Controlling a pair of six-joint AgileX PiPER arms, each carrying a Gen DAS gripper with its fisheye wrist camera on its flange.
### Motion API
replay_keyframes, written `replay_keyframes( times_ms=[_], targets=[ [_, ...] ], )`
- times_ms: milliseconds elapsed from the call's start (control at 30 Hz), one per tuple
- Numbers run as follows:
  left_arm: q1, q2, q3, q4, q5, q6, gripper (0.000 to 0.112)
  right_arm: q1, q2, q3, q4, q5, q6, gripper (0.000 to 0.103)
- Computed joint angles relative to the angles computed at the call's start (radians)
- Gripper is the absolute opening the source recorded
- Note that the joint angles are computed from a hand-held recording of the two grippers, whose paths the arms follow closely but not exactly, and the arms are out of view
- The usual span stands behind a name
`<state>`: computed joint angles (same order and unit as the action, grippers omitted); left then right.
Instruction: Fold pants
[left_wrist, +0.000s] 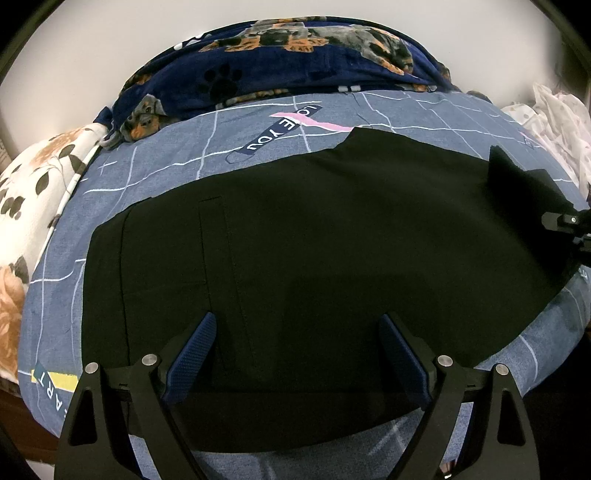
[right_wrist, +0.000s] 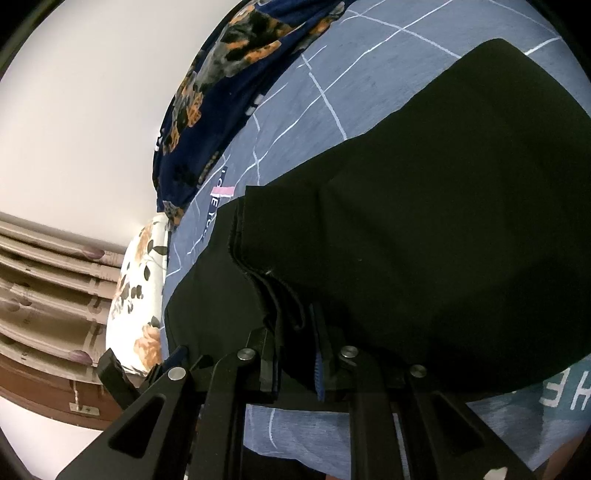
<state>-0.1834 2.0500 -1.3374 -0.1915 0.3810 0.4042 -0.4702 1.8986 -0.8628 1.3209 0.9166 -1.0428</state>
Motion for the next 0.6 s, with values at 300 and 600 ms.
replay_keyframes(
  times_ms=[300,600],
  targets=[
    [0.001,0.000,-0.002,0.000,0.002,0.000,0.089,0.031,0.003,-0.009,0.004,-0.008,0.008,0.015],
    [0.000,0.000,-0.002,0.002,0.002,-0.002,0.089,0.046,-0.001,-0.005,0.008,-0.016,0.008,0.016]
  ],
)
